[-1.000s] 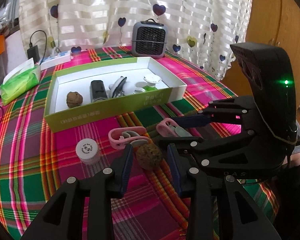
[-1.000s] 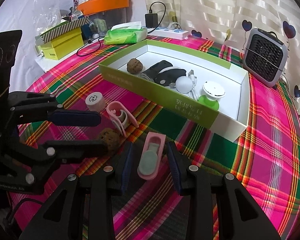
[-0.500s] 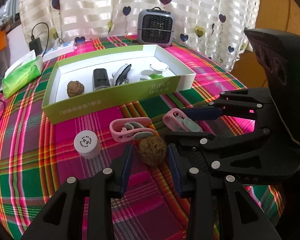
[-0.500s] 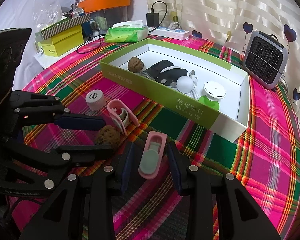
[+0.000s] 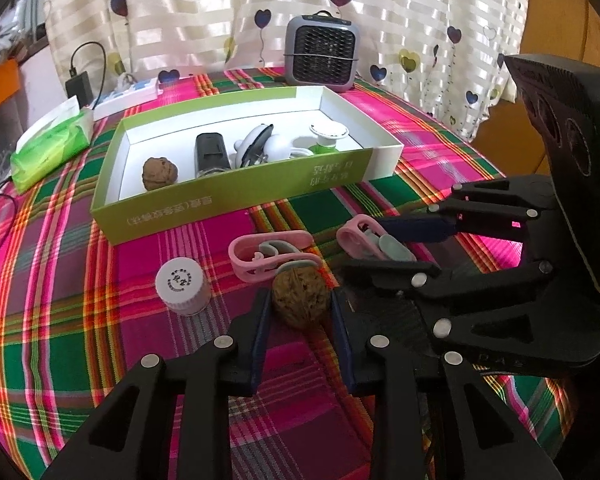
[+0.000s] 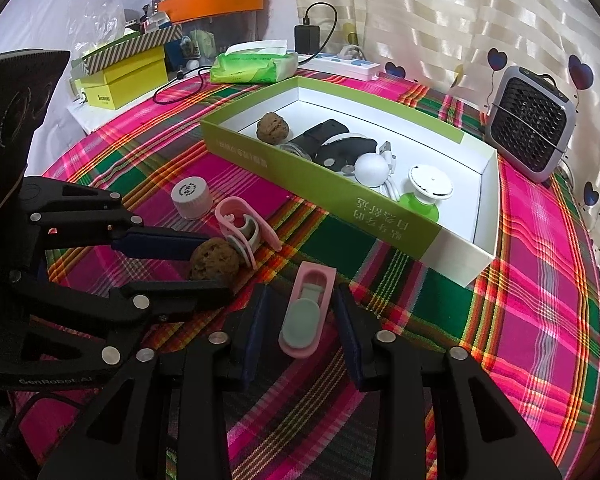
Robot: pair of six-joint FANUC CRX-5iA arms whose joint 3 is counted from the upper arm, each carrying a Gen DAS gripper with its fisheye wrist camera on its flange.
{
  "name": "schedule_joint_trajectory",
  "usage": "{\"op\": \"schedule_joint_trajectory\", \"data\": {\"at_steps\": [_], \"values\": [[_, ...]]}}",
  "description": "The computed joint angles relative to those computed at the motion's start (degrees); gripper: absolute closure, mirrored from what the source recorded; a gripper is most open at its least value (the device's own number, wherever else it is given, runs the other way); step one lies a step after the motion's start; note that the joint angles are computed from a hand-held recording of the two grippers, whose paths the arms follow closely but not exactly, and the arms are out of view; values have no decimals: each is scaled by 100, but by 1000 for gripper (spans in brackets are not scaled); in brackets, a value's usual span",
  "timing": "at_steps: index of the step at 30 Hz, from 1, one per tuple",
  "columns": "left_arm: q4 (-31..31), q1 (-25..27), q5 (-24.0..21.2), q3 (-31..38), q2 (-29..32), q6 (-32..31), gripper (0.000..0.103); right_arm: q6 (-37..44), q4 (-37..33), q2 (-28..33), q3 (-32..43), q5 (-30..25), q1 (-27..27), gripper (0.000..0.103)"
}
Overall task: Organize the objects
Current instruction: 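Grasp walnut with left gripper while right gripper grasps pink plastic case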
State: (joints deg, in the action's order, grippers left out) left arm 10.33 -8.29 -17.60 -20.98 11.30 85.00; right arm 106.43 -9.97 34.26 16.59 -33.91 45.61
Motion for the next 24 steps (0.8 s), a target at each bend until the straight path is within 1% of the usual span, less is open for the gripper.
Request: {"op": "schedule_joint_trajectory", "data": {"at_steps": [2, 5, 10, 14, 24], "values": [[197, 29, 76, -84, -15, -134, 76, 8, 4, -4, -9, 11, 1, 85], [738, 73, 254, -296, -51, -547, 76, 24, 9, -8, -12, 20, -2, 85], [1998, 47, 570, -688, -85, -1625, 76, 22, -25, 3, 18, -11, -9, 85], [2583, 0, 717, -859, -108, -2104, 76, 25, -20, 5, 17, -5, -9, 85], [3008, -67, 861, -984, -131, -2466, 76, 29, -33, 6, 23, -12, -10, 85]]}}
